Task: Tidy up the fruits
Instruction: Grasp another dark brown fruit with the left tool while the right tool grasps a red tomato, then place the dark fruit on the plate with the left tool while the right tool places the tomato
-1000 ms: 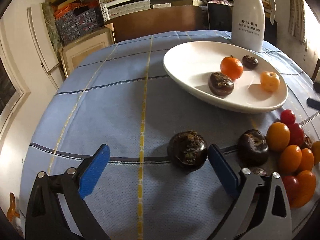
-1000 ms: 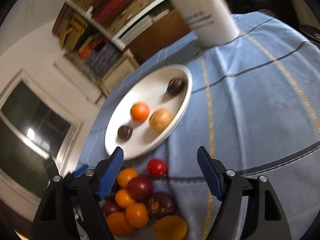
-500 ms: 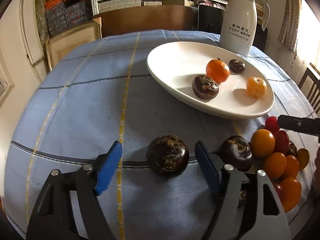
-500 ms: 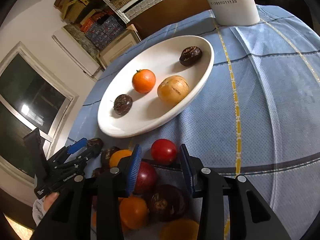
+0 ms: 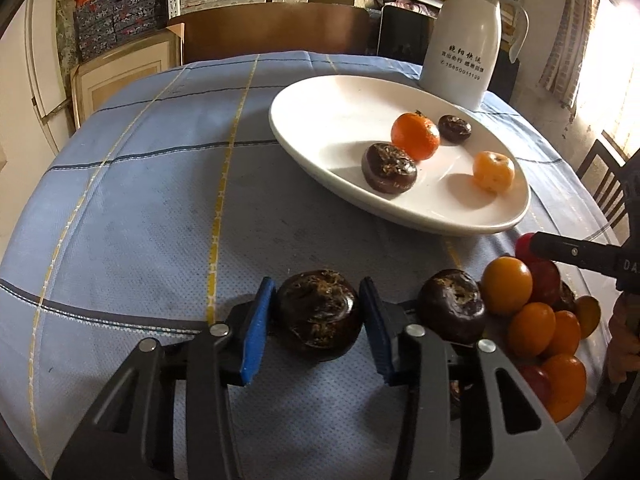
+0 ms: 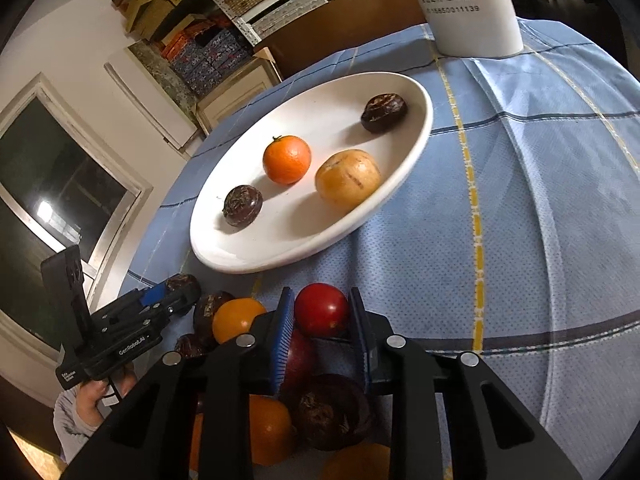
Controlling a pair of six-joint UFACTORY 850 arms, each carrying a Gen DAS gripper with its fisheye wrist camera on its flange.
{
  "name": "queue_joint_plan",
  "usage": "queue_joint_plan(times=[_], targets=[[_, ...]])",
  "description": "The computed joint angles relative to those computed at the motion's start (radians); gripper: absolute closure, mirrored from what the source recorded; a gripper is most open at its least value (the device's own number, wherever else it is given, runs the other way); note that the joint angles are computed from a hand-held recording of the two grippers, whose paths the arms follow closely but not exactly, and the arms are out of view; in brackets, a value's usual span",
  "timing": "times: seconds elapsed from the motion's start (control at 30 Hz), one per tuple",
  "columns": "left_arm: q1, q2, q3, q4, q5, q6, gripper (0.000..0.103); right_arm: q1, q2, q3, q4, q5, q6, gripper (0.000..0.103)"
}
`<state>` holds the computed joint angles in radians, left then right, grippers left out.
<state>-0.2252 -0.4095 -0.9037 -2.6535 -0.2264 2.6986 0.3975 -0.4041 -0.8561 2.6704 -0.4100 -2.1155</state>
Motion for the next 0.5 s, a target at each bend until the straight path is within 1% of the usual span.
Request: queue_joint_plan(times=[0.17, 0.27, 0.33, 0.37, 0.5], targets=[[0.005, 0.021, 0.024, -0.042, -0.028, 0.034, 0.060, -0.010, 0.027, 0.031, 0.022, -0.034, -0.022, 0.075], [-0.003, 0.040, 0.044, -0.104, -0.052, 0.102, 0.060, -0.019, 0.057, 0.065, 0.060, -0.076, -0.049, 0.075], [-0.009, 0.054, 0.058, -0.082, -0.073, 0.094, 0.060, -0.030, 0.075, 0.087, 0.077, -0.107, -0.053, 0.075], [-0.014, 0.060, 0.060, -0.043, -0.080, 0.061, 0.060, -0.034, 0.085, 0.099, 0.094, -0.125, -0.060, 0.075], [-0.033, 0.070, 0.041, 0.000, -0.083, 0.018, 0.060, -0.054, 0.097, 0.109, 0.093, -0.177, -0.035, 0.075]])
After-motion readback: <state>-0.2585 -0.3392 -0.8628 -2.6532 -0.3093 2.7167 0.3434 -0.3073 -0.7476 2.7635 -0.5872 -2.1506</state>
